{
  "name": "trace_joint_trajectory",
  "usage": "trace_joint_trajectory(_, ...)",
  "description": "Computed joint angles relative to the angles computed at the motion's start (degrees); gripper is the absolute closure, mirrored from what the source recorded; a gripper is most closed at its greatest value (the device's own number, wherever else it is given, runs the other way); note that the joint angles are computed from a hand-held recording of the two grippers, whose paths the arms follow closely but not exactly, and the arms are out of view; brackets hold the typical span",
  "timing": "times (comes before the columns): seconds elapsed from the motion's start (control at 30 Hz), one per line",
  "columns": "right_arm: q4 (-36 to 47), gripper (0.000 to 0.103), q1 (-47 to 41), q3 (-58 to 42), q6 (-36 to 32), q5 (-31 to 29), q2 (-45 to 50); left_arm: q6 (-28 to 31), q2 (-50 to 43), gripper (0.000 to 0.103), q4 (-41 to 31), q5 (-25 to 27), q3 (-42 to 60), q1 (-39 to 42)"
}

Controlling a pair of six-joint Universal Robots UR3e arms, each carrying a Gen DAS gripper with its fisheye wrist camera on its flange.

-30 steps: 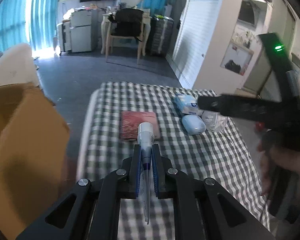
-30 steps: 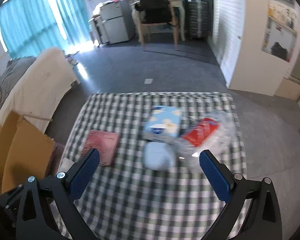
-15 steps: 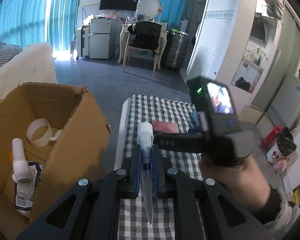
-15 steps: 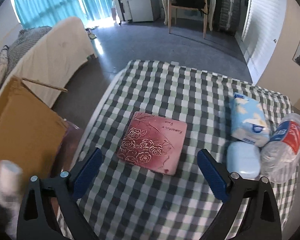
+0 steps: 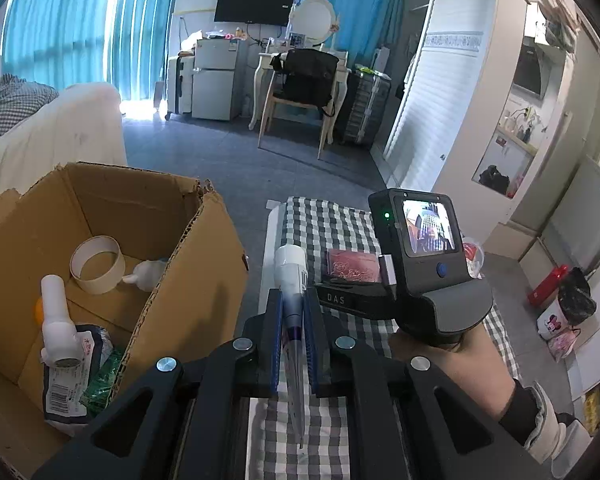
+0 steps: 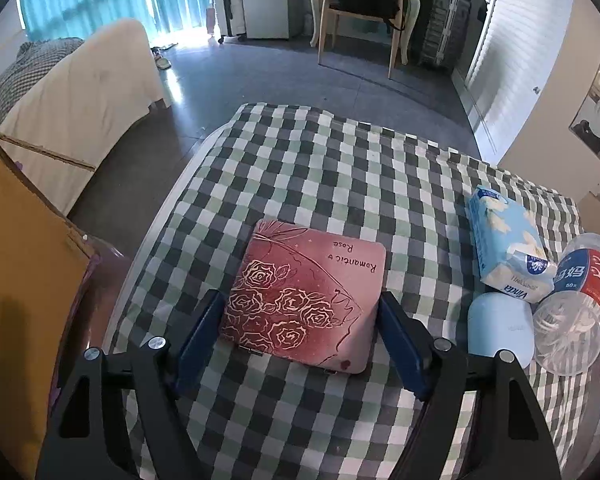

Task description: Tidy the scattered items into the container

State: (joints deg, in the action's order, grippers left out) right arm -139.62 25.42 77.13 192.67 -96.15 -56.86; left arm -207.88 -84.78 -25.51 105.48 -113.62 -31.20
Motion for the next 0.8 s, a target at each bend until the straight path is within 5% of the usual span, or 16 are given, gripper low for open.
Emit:
trace_joint_trajectory(0.6,-1.7,0.033,-0.3,10.1,0.2,1.4,-13.2,-1.0,4.3,0.094,-3.9,4.0,0.7,-2.9)
trace_joint_trajectory(0.63,-1.3,0.076,-0.3,10.7,0.2,1.9,-14.3,-1.3,4.5,0.094,-4.5,4.6,1.1,-3.4)
trace_joint_trajectory(0.73,0.9,0.093,0.7,12.4,0.0,-2.1,-17.6,-2.4,5.2,0.094,-6.5,7.0,2.5,-5.8)
trace_joint_trajectory(0.8,1.8,0.093,0.0,14.7,-0.2,-0.8,-18.9,-3.3,5.3,0.094,-7.6,8.3,3.5,-7.3)
